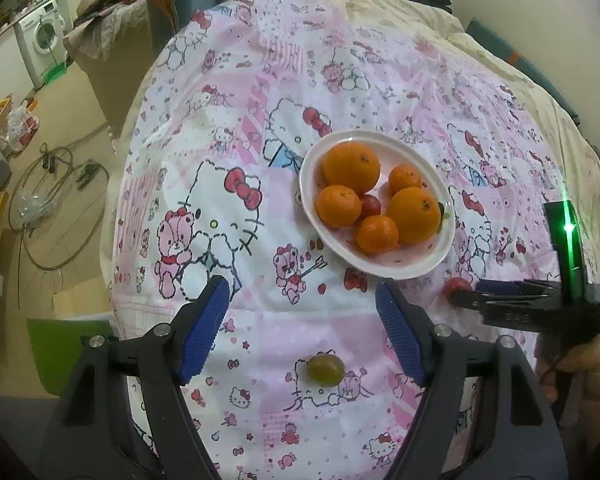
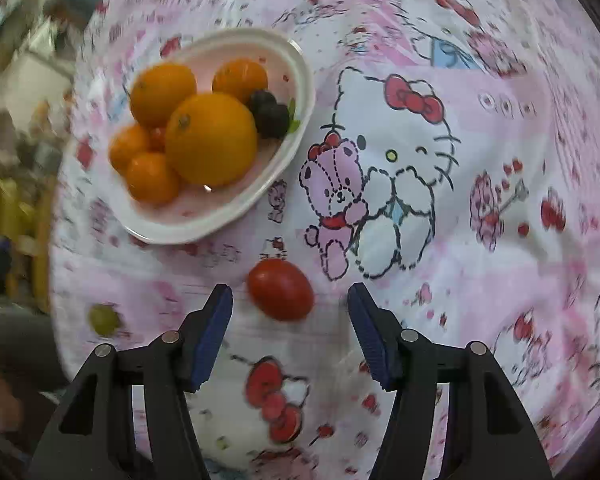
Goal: Organize fruits
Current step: 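Grasp the green grape with the left gripper while the right gripper grasps the red tomato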
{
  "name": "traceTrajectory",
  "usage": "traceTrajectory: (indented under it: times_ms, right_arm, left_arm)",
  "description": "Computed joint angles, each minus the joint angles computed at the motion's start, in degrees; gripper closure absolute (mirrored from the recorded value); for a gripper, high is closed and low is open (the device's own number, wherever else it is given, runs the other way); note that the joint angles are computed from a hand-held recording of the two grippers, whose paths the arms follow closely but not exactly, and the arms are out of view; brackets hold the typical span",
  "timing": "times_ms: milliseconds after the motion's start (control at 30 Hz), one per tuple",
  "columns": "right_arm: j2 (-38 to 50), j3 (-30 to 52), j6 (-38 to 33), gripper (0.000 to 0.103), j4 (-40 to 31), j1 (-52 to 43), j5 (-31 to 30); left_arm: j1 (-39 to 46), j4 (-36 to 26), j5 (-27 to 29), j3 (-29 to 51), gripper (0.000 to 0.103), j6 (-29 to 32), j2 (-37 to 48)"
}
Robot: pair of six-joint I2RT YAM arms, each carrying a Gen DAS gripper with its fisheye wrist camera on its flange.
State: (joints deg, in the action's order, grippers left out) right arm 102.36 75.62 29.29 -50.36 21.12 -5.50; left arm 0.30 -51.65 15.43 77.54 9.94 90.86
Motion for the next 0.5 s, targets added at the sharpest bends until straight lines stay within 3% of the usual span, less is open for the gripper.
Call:
traceTrajectory:
  times_ms: [167,200,500]
  right_arm:
    - [2.64,2.94,-2.39,0.056,-1.17,1.82,3.1]
    - [2.77,3.39,-2.87,0.068,-1.23,2.1,2.93]
    - [0.49,4.52,-3.29,0.068,-1.22,1.41,0.07]
  left_arm:
    - [1.06,-2.34,0.37,-0.21,0.03,1.53,1.85]
    - [1.27,-3.66,1.25,0.17,0.03,2.25,2.7]
    - [-2.45,-6.71,-1.38,-4.85,0.03,4.72,4.02]
